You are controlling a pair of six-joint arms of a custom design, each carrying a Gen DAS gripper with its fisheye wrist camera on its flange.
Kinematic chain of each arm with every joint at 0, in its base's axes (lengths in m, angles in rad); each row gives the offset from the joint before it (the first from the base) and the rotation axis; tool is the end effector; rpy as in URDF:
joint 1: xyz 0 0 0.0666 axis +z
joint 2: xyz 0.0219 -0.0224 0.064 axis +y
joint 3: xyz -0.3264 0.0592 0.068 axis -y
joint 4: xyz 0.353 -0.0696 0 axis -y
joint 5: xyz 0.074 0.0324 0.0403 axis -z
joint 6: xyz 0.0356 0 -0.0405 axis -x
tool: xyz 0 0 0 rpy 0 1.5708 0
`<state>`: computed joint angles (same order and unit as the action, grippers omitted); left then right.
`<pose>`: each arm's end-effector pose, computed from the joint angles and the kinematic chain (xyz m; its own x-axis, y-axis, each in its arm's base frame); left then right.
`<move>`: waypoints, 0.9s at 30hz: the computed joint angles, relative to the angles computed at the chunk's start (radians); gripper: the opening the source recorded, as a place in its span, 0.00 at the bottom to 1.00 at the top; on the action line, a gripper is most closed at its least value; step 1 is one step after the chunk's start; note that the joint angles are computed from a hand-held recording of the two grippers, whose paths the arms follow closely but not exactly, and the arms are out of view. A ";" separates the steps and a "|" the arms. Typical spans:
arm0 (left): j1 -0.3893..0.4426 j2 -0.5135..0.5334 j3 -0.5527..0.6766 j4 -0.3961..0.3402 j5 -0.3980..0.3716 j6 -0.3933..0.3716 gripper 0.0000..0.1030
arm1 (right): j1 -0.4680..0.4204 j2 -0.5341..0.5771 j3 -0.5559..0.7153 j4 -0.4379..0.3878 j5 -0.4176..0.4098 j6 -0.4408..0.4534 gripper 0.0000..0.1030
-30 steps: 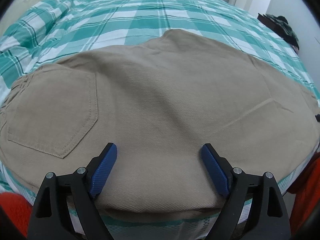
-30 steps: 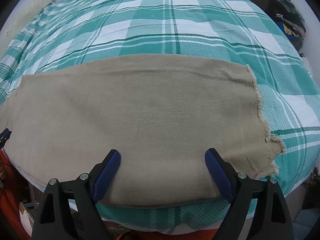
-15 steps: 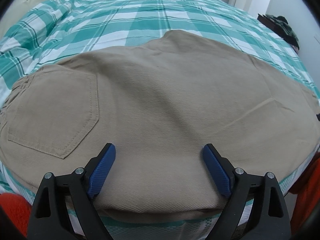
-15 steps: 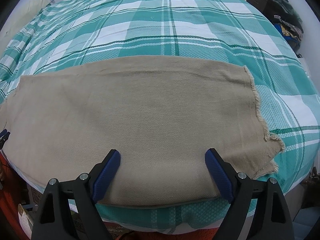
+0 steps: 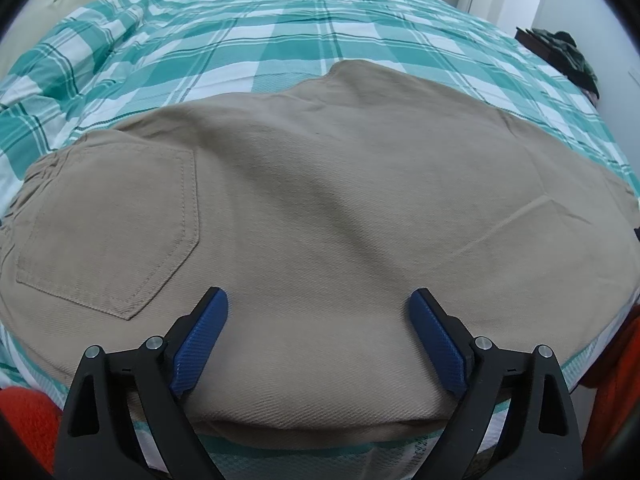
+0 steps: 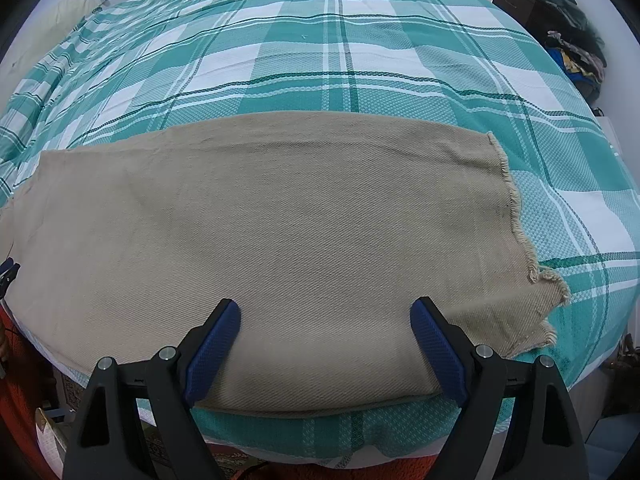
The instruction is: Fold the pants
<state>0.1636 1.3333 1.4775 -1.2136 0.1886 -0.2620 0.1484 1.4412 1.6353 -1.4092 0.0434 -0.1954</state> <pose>0.4084 0.0602 0.4189 -0.8541 0.1169 -0.5068 0.1555 0.9872 -0.0343 0.4270 0.0619 0.4284 -0.9352 0.0563 -0.3495 0.0498 0.9984 0.0277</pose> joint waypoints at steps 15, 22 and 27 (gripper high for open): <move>0.259 0.140 0.283 -0.185 0.030 0.130 0.76 | -0.004 -0.007 -0.009 0.007 -0.008 0.008 0.85; 0.203 0.074 0.198 -0.161 -0.111 0.023 0.68 | -0.001 -0.019 -0.019 0.016 -0.004 0.004 0.85; 0.186 0.050 0.239 -0.200 0.009 0.051 0.70 | -0.001 -0.043 -0.035 0.036 -0.010 0.001 0.85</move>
<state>0.3499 1.3833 1.7167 -1.4136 0.1981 -0.2111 0.1472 1.3985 1.6004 -1.3736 0.0337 -0.1949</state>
